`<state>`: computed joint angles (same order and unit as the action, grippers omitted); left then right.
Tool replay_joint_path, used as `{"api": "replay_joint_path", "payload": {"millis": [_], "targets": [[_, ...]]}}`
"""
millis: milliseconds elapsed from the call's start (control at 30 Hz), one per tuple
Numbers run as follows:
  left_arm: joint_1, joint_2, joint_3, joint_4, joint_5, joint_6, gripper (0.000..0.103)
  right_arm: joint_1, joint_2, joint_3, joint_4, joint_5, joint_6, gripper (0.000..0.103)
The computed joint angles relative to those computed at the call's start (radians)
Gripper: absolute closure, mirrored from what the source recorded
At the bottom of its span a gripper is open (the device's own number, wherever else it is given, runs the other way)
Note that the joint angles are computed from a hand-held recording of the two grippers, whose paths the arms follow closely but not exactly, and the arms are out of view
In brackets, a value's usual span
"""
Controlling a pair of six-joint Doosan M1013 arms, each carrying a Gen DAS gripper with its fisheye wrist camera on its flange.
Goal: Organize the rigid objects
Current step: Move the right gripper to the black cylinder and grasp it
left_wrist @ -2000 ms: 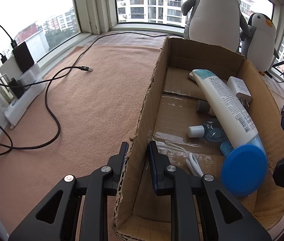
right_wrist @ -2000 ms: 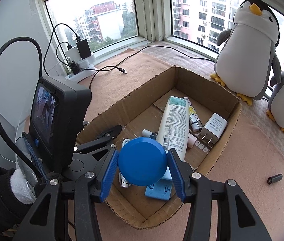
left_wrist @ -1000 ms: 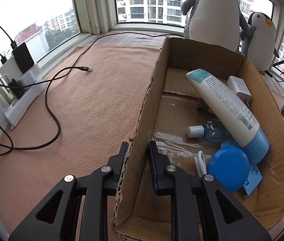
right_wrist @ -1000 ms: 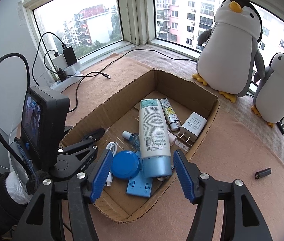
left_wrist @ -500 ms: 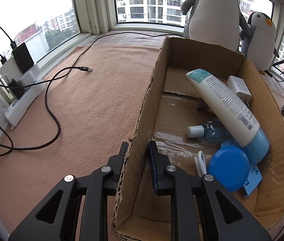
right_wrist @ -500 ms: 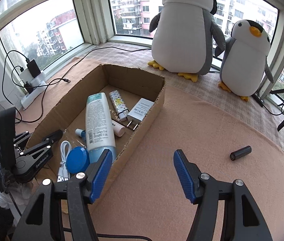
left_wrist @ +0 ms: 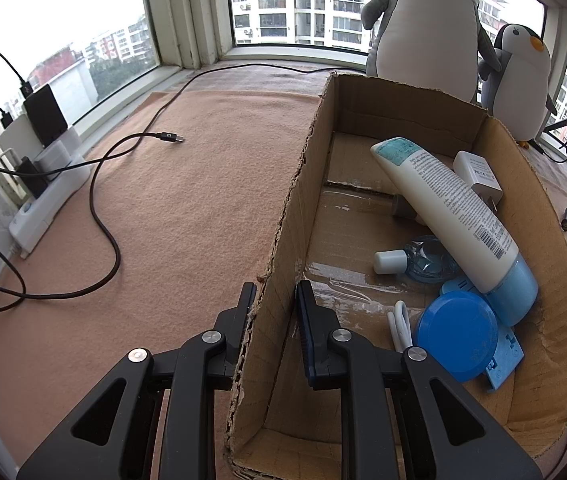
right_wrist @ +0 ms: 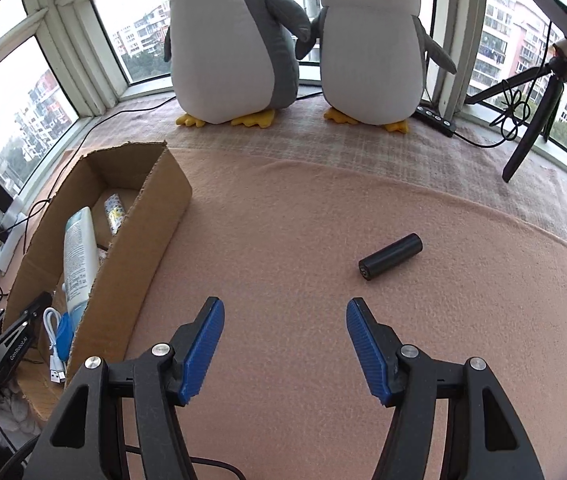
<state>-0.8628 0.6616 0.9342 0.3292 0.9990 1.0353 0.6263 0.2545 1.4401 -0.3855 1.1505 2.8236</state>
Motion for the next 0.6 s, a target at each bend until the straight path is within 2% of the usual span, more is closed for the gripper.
{"api": "replay_joint_path", "payload": {"millis": [600], "targets": [[0.000, 0.001, -0.001, 0.001, 0.000, -0.001, 0.086, -0.110, -0.067, 0.115, 0.125, -0.105, 0.159, 0.044]]}}
